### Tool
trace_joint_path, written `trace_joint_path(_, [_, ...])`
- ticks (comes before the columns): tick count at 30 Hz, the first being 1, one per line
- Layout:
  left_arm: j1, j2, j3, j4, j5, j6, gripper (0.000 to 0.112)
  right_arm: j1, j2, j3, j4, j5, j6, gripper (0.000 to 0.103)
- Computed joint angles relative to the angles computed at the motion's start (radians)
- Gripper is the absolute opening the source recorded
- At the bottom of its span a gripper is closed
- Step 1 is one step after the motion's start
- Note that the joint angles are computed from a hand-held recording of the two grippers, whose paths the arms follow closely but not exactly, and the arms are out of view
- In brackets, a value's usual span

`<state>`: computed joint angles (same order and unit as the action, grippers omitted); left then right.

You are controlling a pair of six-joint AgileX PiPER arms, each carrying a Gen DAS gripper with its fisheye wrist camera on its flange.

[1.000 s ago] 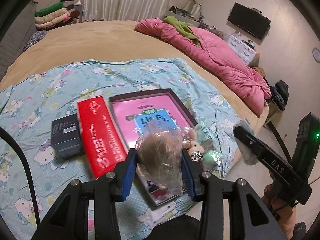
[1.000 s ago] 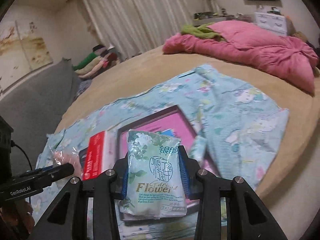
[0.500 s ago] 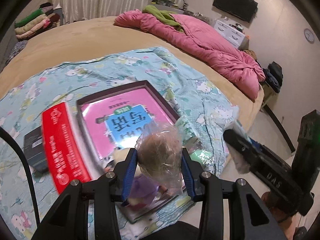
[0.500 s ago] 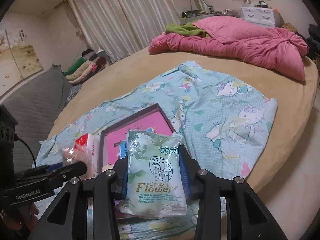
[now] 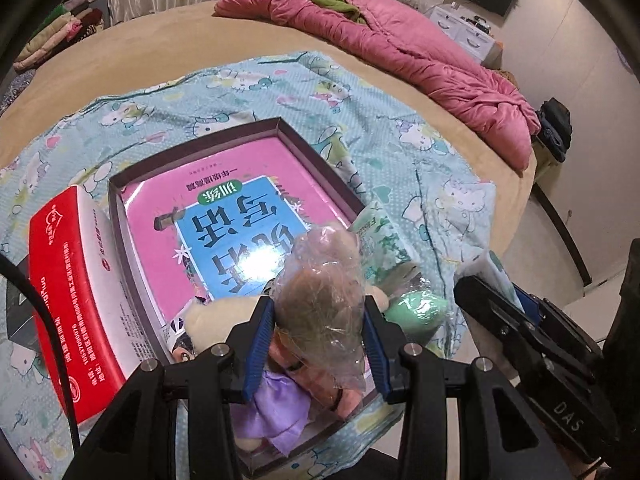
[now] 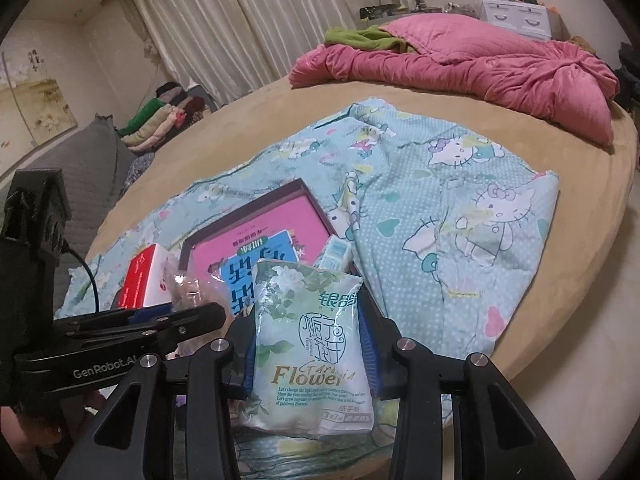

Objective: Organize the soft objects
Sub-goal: 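Lift and carry the clear bag and Flower pack over the pink book tray, then lower and release the clear bag with the left tool while the right tool releases the Flower pack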

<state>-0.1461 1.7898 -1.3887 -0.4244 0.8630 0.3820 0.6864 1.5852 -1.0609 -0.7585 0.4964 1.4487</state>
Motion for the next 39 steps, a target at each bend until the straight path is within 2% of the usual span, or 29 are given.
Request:
trace_joint_path(6, [0.015, 0.027, -0.012, -0.025, 0.001, 0.022, 0.044, -0.009, 0.031, 0.002, -0.01, -0.041, 0.02, 0.042])
trace_joint_path(9, [0.021, 0.038, -0.017, -0.033, 0.002, 0.03, 0.044, -0.02, 0.043, 0.016, -0.039, -0.089, 0.059, 0.042])
trace_joint_path(16, [0.026, 0.044, -0.017, -0.043, -0.002, 0.042, 0.045, -0.046, 0.098, 0.04, -0.19, -0.217, 0.251, 0.042])
trace_joint_path(21, [0.034, 0.054, -0.027, -0.048, 0.001, 0.045, 0.045, -0.035, 0.143, 0.02, -0.344, -0.204, 0.399, 0.042])
trace_joint_path(24, [0.034, 0.057, -0.032, -0.043, 0.002, 0.051, 0.045, -0.034, 0.166, 0.011, -0.366, -0.206, 0.409, 0.042])
trace_joint_path(29, [0.033, 0.066, -0.046, -0.037, 0.008, 0.047, 0.045, -0.017, 0.203, -0.016, -0.346, -0.158, 0.353, 0.044])
trace_joint_path(39, [0.028, 0.071, -0.047, -0.032, 0.004, 0.038, 0.045, -0.004, 0.232, 0.006, -0.534, -0.153, 0.518, 0.049])
